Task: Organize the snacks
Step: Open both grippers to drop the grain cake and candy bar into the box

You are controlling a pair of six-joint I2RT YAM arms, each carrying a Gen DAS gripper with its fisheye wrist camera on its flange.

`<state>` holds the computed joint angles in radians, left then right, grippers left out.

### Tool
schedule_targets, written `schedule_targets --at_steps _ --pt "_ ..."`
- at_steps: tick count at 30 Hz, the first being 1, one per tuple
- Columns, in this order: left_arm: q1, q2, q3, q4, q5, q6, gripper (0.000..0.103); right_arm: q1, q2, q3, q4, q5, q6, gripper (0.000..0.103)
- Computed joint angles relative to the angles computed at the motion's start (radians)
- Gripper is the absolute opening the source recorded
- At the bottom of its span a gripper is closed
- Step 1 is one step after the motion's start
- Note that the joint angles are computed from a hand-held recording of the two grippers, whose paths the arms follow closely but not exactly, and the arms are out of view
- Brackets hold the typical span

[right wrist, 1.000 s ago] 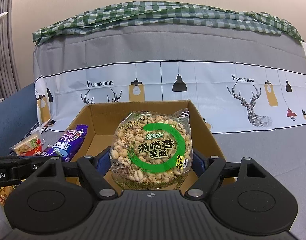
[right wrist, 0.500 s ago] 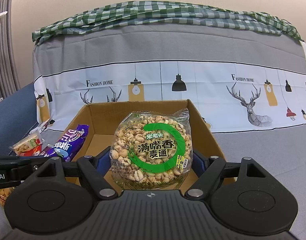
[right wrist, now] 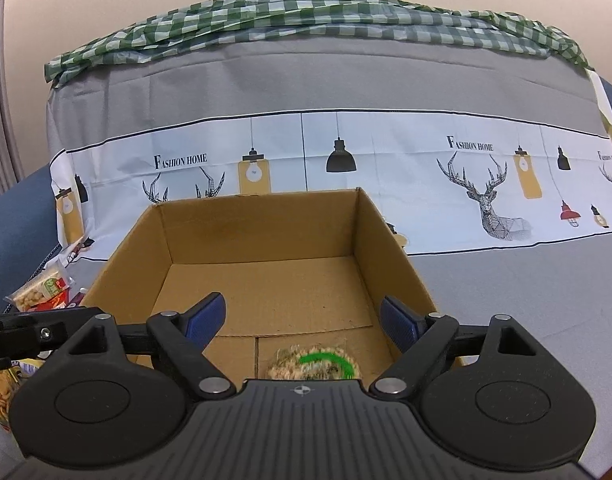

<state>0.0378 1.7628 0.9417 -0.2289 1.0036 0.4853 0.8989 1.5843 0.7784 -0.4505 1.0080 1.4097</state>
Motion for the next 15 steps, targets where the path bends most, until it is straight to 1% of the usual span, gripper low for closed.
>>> schedule_targets --at_steps 6,9,12,14,15 --pt "0.009 0.011 0.019 -0.022 -0.022 -0.006 0.025 0.001 0.014 0.018 0.001 0.004 -0.011 0.085" --pt "0.025 0.037 0.053 -0.053 -0.034 -0.019 0.025 0.001 0.022 0.03 0.01 0.002 -0.016 0.085" --pt "0.053 0.068 0.094 -0.084 -0.034 -0.054 0.025 -0.003 0.036 0.049 0.03 -0.002 -0.026 0.077" --pt "0.079 0.099 0.135 -0.113 -0.036 -0.088 0.025 -0.008 0.041 0.056 0.068 -0.015 -0.042 0.064" --pt "0.093 0.114 0.158 -0.126 -0.039 -0.106 0.025 -0.011 0.042 0.056 0.1 -0.026 -0.058 0.06"
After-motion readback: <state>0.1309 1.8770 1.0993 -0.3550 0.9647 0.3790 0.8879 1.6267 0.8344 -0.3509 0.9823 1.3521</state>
